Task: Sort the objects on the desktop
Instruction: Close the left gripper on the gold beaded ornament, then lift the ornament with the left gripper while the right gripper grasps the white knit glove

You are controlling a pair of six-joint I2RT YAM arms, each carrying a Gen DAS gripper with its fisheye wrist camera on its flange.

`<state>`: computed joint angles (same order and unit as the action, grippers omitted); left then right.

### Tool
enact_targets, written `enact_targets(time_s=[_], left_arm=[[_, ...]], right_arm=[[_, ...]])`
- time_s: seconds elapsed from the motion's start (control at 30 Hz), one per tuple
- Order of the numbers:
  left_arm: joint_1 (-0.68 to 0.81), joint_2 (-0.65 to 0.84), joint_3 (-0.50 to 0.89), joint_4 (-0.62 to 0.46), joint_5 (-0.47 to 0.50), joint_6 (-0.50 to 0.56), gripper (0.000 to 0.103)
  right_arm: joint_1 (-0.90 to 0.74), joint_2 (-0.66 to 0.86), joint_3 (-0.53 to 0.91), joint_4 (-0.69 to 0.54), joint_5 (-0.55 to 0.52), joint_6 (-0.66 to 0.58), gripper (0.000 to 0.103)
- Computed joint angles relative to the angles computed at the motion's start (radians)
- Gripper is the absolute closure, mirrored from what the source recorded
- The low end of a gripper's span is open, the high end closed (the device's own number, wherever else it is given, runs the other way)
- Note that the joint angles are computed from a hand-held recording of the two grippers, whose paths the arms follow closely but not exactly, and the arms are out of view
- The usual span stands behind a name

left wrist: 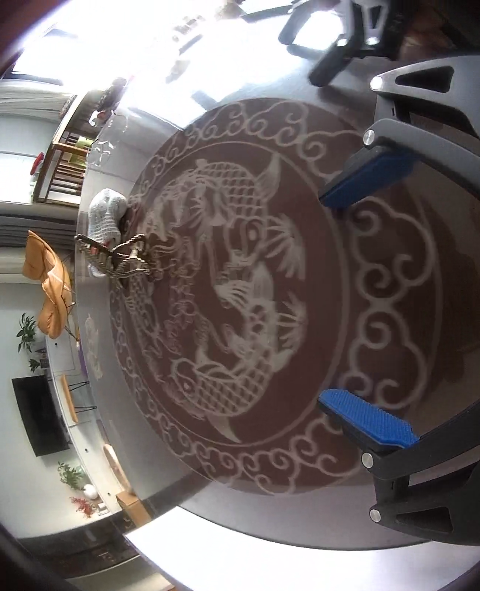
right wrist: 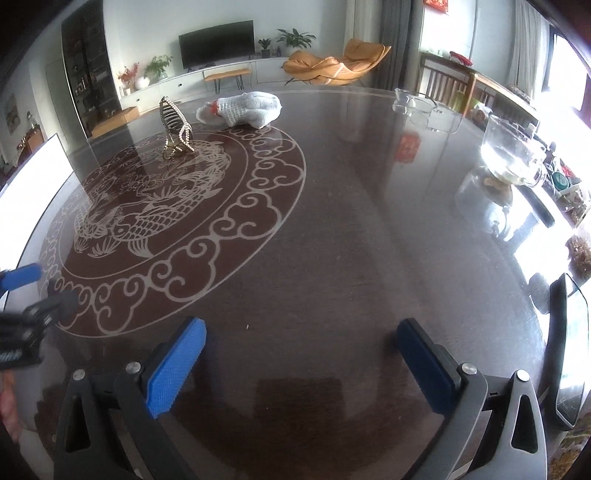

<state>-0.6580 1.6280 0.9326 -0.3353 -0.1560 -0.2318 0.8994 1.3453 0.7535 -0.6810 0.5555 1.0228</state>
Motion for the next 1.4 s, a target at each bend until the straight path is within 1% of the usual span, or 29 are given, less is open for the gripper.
enact_targets(time_s=[0.03,0.1,0.13,0.23,0.3,0.4,0.5,0.6,0.63,0.67,0.73,0.77,0.83,0.9,0.93,0.97,1.17,1.3,1.4], left_arm=[[0.003,0.047,0.039,0.015,0.0,0.008,0.002],[0.02,0.158,0.161,0.015,0.017,0.028,0.002],[0.024,0.196,0.205,0.011,0.02,0.033,0.002],[0.033,0.342,0.396,-0.023,0.019,0.035,0.002],[0.032,0.436,0.528,-0.054,0.016,0.034,0.002],[0.028,0.57,0.738,-0.13,0.0,0.012,0.002],[0.03,0.668,0.902,-0.199,-0.015,-0.011,0.001],[0.036,0.725,0.999,-0.235,-0.011,-0.002,0.001],[0.04,0.734,1.012,-0.238,-0.011,-0.001,0.002],[0.042,0.736,1.015,-0.235,-0.019,-0.004,0.005],[0.047,0.707,0.963,-0.177,-0.024,0.004,0.039],[0.051,0.691,0.935,-0.152,-0.024,0.015,0.045],[0.056,0.655,0.874,-0.12,-0.018,0.042,0.077],[0.056,0.621,0.824,-0.114,-0.039,0.06,0.077],[0.058,0.6,0.793,-0.107,-0.036,0.062,0.077],[0.062,0.558,0.725,-0.082,-0.03,0.063,0.077],[0.078,0.289,0.318,0.057,-0.069,0.104,0.077],[0.139,0.131,0.109,0.115,-0.043,0.106,0.077],[0.181,0.034,-0.011,0.149,-0.017,0.126,0.077]], right_arm=[[-0.001,0.0,0.0,0.001,0.0,-0.001,0.0],[-0.001,0.001,0.0,0.0,0.001,0.001,0.0],[-0.001,0.001,0.0,0.0,0.001,0.001,0.0],[-0.001,0.001,0.001,-0.001,0.001,0.002,0.0],[0.0,0.005,0.004,0.0,0.001,0.003,0.0],[0.0,0.012,0.01,0.002,0.0,-0.001,0.0],[0.0,0.014,0.014,0.001,-0.001,-0.002,0.0],[0.0,0.019,0.019,0.002,-0.003,-0.004,0.0],[0.001,0.021,0.02,0.001,-0.002,-0.002,0.0],[0.003,0.022,0.02,0.001,-0.002,0.001,0.0],[0.001,0.02,0.02,0.0,-0.002,-0.001,0.0],[0.002,0.022,0.022,0.0,-0.002,0.0,0.0],[0.001,0.021,0.021,-0.001,-0.002,0.001,0.0],[0.001,0.021,0.021,-0.001,-0.002,0.001,0.0],[0.001,0.021,0.021,-0.001,-0.002,0.001,0.0],[0.003,0.023,0.022,-0.002,-0.001,0.003,0.0],[0.0,0.021,0.022,-0.003,-0.001,0.002,0.0],[0.0,0.022,0.023,-0.004,-0.001,0.005,0.0],[-0.003,0.022,0.024,0.0,-0.006,-0.003,0.0]])
